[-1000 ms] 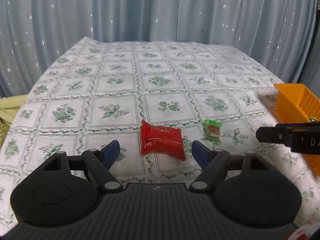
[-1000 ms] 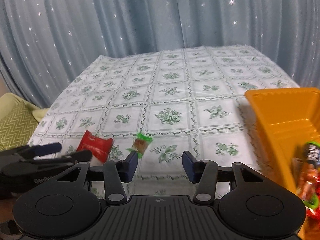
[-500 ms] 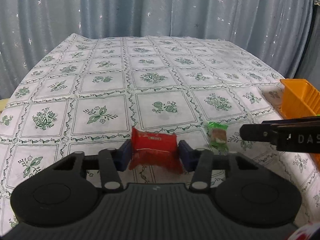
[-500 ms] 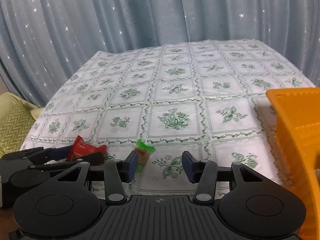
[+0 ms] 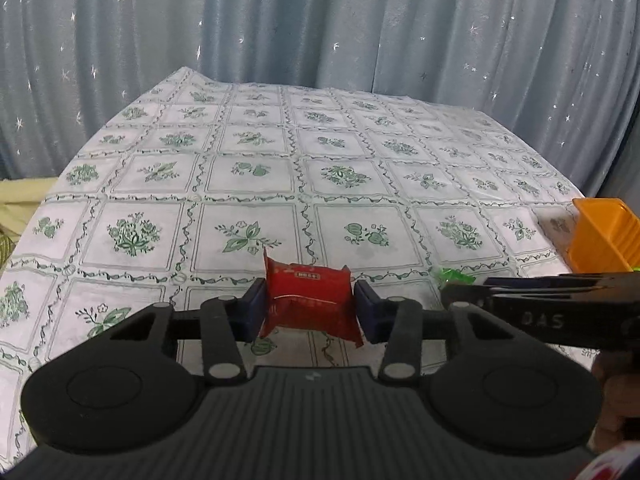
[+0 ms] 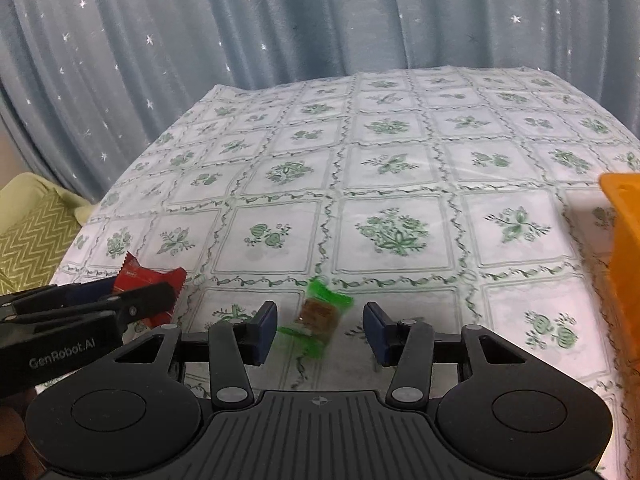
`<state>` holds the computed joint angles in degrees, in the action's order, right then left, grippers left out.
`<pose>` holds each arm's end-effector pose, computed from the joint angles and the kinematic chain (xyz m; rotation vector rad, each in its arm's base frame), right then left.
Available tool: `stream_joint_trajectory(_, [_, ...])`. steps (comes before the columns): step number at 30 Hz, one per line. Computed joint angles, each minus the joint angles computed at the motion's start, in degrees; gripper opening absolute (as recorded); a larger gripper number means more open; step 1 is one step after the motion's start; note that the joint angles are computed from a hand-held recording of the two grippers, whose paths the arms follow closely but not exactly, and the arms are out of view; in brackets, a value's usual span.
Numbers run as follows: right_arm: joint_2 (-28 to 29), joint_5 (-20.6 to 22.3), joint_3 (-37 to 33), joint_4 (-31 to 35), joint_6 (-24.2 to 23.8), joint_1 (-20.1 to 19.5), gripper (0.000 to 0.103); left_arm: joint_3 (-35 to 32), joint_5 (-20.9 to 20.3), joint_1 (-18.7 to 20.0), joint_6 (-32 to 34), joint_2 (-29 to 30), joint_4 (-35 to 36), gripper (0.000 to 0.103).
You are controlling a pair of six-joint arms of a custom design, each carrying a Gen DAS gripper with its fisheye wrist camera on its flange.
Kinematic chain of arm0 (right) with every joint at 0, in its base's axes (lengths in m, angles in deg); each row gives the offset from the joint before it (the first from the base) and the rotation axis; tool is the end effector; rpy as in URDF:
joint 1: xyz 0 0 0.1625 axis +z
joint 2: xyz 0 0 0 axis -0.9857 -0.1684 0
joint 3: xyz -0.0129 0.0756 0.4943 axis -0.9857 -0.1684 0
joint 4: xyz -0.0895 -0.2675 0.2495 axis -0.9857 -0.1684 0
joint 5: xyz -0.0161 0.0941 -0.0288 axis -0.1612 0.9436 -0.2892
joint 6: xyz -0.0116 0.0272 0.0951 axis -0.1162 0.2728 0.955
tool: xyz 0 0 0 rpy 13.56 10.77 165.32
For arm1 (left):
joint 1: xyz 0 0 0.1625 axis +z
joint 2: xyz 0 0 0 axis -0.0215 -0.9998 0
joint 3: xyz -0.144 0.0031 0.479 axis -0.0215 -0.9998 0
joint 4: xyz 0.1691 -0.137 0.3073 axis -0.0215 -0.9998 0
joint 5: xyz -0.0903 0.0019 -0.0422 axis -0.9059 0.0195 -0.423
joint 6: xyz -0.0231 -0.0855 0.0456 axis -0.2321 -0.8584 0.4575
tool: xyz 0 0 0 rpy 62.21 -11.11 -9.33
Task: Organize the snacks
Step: 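Grasp the red packet with the left tool while the right tool grasps the green candy, then carry the red packet and green candy over the orange tray with both tools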
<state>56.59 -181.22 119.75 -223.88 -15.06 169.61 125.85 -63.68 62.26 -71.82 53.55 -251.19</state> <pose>0.1139 -0.8567 0.1033 0.9358 -2.6289 0.6708 -0.1759 -0.7648 0.0608 0.0946 2.1541 -1.1446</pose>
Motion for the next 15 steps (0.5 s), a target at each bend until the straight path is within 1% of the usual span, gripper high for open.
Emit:
stream_joint_trajectory(1, [0.34,-0.37,-0.29,0.03,-0.29,0.15,0.035,0.04,-0.07,0.02,-0.41,-0.07,0.23,0.043])
stream_joint_trajectory(3, [1.01,-1.07,-0.76,-0.24,-0.7,0.38,0.033,0.11,-0.11,-0.03,-0.75,-0.13,0.35,0.043])
stream_joint_trajectory(5, [1.54,-1.77,-0.48,-2.41,-2.4,0.61,0.029,0.13,-0.18,-0.1,-0.92,-0.07,0.15,0.043])
stream_joint_trajectory(6, [1.71,-2.12,-0.48,-2.94,-2.93,0.69,0.024,0.09,-0.17,-0.17,-0.94,-0.03,0.15,0.043])
stream_joint_trajectory(7, [1.77,-2.36,-0.33,-3.3,-3.52,0.75,0.021,0.09,-0.14,-0.19,-0.93,-0.02,0.15,0.043])
stream_joint_trajectory(10, [1.35,-2.89,0.81,-4.79,-4.01,0.79,0.021,0.35,-0.33,-0.28,-1.67,-0.08,0.65,0.042])
stream_joint_trajectory(15, [-1.31,-1.68,4.5,-7.28,-3.21,0.82,0.021,1.87,0.78,-1.65,-4.15,-0.35,0.63,0.042])
